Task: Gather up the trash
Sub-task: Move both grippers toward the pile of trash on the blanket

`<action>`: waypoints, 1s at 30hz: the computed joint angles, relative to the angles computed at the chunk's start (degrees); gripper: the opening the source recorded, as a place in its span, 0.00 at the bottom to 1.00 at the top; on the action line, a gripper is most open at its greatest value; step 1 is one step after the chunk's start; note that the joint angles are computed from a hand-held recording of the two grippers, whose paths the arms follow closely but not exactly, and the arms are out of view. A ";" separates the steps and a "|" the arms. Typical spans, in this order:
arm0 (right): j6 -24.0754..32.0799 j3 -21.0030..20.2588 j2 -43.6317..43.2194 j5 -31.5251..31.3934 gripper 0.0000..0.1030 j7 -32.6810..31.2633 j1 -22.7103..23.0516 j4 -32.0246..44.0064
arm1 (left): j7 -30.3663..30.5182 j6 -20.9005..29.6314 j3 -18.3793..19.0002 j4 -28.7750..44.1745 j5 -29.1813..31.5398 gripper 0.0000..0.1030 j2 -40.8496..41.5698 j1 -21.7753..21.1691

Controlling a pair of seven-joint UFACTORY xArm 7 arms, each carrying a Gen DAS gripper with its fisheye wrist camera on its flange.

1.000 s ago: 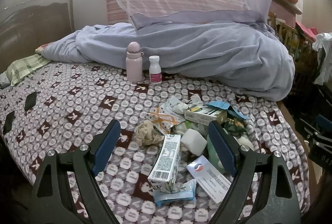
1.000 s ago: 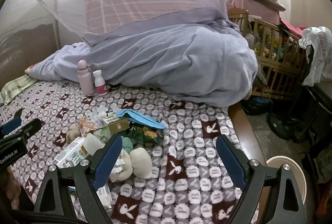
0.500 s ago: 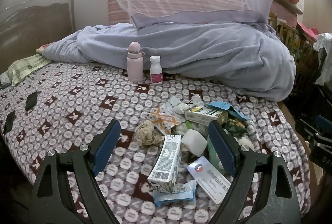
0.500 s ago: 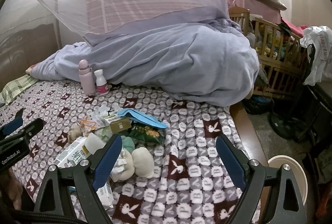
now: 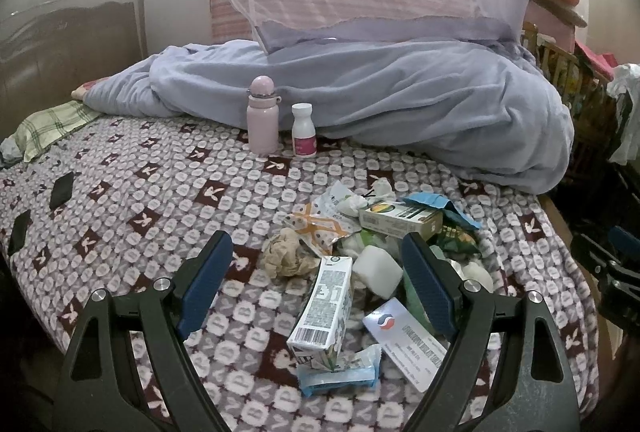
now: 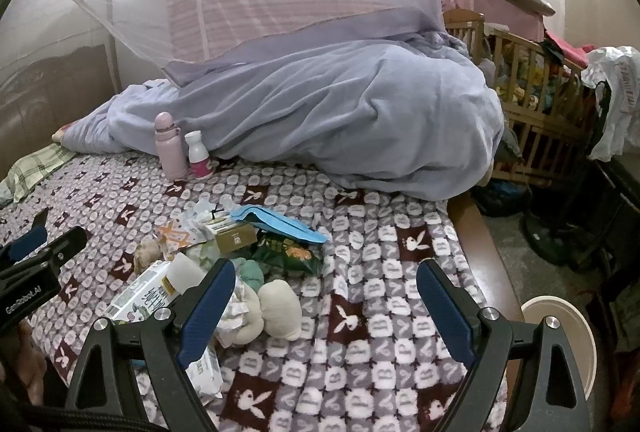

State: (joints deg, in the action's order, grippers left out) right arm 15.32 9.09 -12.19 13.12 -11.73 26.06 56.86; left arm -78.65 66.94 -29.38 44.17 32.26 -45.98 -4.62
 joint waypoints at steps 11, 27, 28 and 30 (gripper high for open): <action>1.88 -0.03 0.64 1.33 0.88 -0.42 0.19 1.13 | -0.76 -0.02 0.26 -0.62 -0.04 0.84 0.55 -0.56; 4.49 1.05 1.82 -0.10 0.88 -0.74 -0.03 1.72 | 0.03 0.28 1.70 -2.17 -1.02 0.84 0.30 -1.17; 4.80 1.01 1.96 0.06 0.88 -0.95 0.05 1.87 | 0.06 0.37 1.76 -2.28 -1.07 0.84 0.22 -1.22; 5.27 0.96 2.17 0.45 0.88 -1.37 0.15 2.09 | 0.19 0.48 2.14 -2.81 -1.38 0.84 -0.19 -1.46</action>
State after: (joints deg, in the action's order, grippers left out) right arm 20.58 10.05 -10.02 13.57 -13.10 26.22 58.94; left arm -78.46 67.42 -27.25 41.36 30.89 -46.17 -6.09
